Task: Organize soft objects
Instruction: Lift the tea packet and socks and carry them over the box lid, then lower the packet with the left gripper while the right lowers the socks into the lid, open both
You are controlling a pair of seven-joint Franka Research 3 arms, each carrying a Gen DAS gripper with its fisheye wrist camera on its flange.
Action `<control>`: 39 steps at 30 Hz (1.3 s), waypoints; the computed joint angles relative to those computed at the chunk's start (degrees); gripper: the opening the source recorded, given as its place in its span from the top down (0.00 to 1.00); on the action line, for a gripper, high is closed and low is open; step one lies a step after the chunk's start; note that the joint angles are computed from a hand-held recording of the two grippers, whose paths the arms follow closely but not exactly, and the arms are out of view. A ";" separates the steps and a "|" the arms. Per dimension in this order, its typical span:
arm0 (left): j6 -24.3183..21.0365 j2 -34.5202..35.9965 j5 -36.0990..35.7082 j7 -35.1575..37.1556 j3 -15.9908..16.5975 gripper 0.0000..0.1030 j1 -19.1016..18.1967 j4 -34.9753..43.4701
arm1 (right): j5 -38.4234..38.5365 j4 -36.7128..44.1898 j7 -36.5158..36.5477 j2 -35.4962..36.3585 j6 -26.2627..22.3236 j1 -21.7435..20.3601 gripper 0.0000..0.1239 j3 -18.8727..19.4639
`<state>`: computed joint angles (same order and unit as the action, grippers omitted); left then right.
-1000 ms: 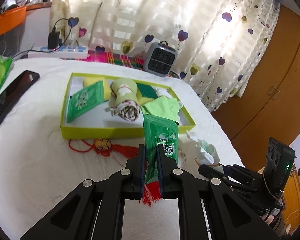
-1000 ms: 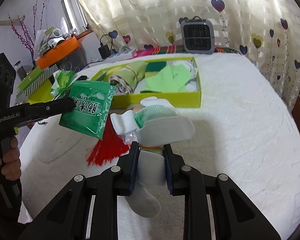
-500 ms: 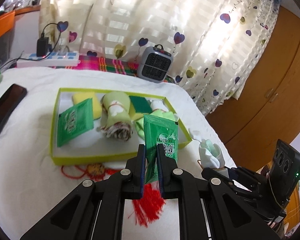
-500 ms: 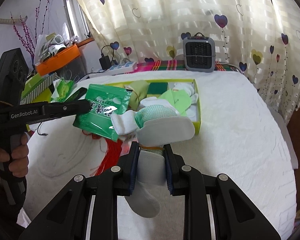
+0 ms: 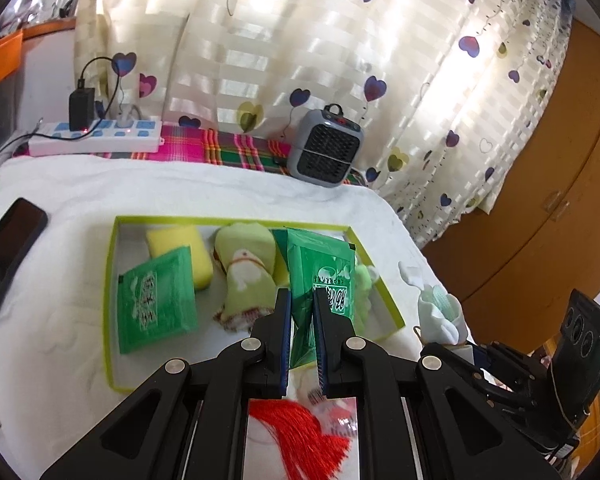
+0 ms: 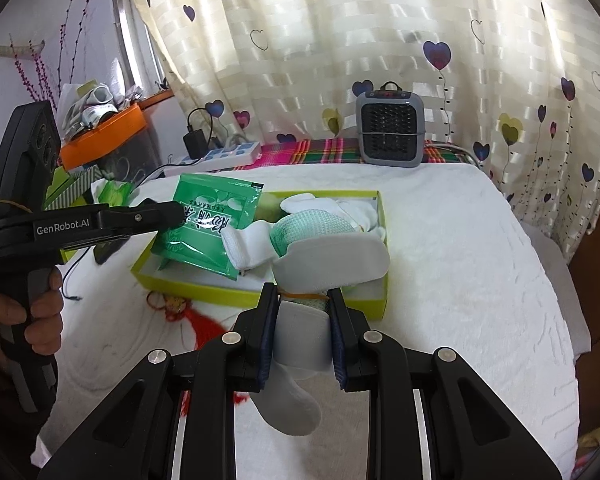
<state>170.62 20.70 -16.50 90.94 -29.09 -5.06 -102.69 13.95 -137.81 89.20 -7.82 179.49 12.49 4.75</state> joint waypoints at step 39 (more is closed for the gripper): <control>-14.33 17.13 14.44 -10.62 9.50 0.87 -9.05 25.20 | -12.24 17.02 5.44 17.08 -8.61 2.58 0.78 -5.68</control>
<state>156.28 37.83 -2.07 80.32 -19.59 -14.11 -77.49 1.70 -120.79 94.63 9.26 170.88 15.08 -0.93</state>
